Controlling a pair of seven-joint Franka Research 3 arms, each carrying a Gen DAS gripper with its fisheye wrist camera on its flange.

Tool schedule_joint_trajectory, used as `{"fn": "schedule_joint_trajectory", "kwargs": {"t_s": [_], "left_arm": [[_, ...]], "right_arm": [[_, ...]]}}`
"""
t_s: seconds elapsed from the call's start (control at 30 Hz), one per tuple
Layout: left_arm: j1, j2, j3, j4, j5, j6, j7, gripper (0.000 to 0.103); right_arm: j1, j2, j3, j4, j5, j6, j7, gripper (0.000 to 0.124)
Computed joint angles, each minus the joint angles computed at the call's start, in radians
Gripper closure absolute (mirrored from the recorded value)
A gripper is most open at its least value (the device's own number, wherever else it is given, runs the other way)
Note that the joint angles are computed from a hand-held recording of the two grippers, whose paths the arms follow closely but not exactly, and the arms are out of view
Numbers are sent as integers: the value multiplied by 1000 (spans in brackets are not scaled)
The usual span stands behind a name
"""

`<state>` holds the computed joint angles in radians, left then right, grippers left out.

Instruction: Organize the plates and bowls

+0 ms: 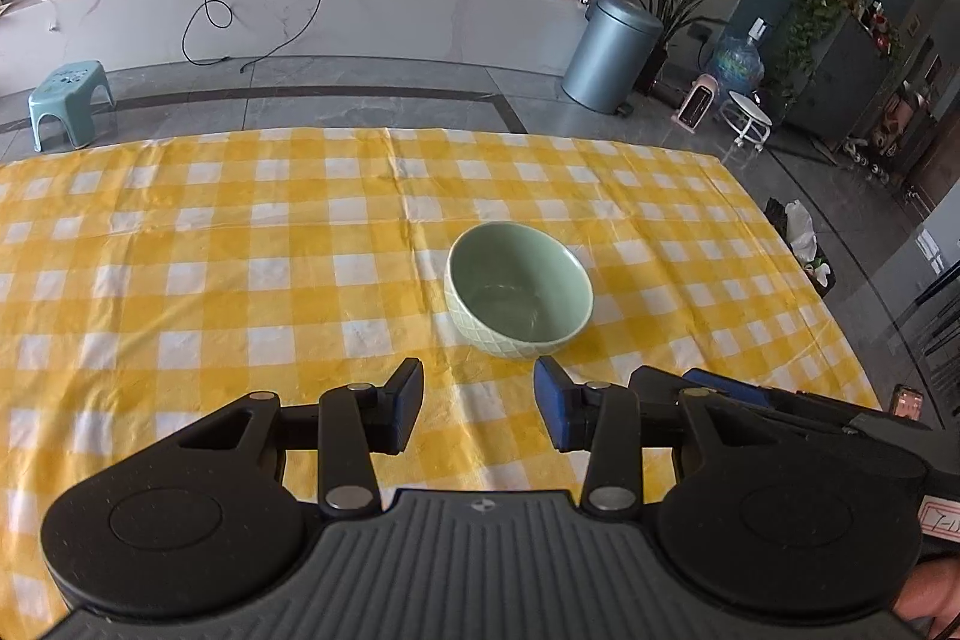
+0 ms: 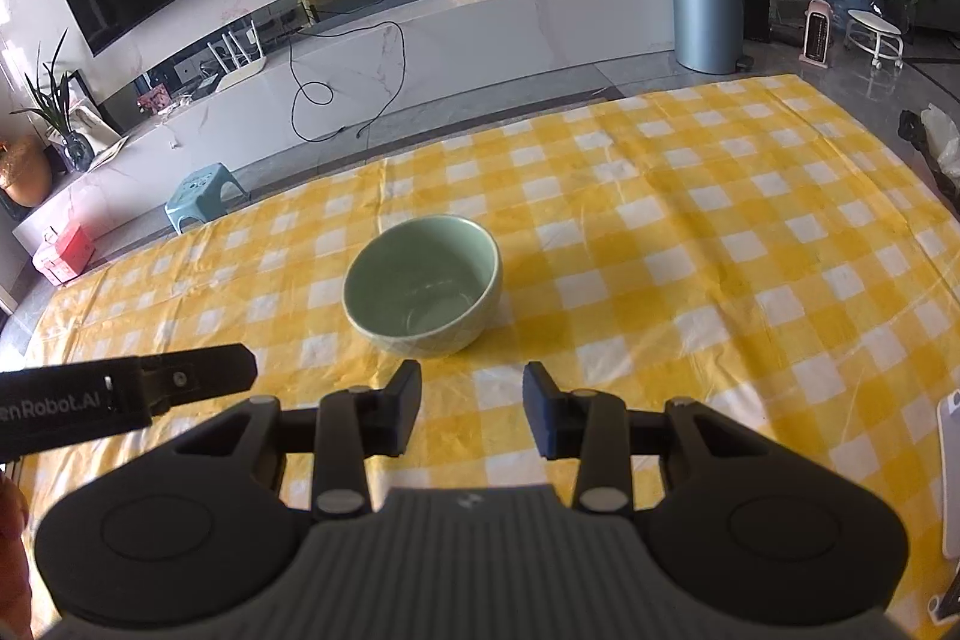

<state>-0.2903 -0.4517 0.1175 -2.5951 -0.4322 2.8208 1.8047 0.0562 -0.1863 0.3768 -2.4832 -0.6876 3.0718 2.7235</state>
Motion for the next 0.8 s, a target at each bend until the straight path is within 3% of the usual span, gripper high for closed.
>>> {"fn": "schedule_joint_trajectory", "kwargs": {"t_s": [0.13,0.23,0.37,0.57,0.8], "left_arm": [[-30,76,45,77,-86,-50,53,56],[-22,127,39,120,-160,-58,102,56],[12,199,7,175,-219,-64,129,56],[96,292,-71,245,-204,-88,117,57],[185,368,-158,303,-162,-126,76,69]], "right_arm": [[-7,49,-13,54,-53,-10,28,87],[8,84,-43,91,-96,-15,69,87],[54,133,-98,133,-81,-27,69,87],[130,218,-163,201,-53,-64,43,89],[188,309,-213,260,119,-71,-87,100]]}}
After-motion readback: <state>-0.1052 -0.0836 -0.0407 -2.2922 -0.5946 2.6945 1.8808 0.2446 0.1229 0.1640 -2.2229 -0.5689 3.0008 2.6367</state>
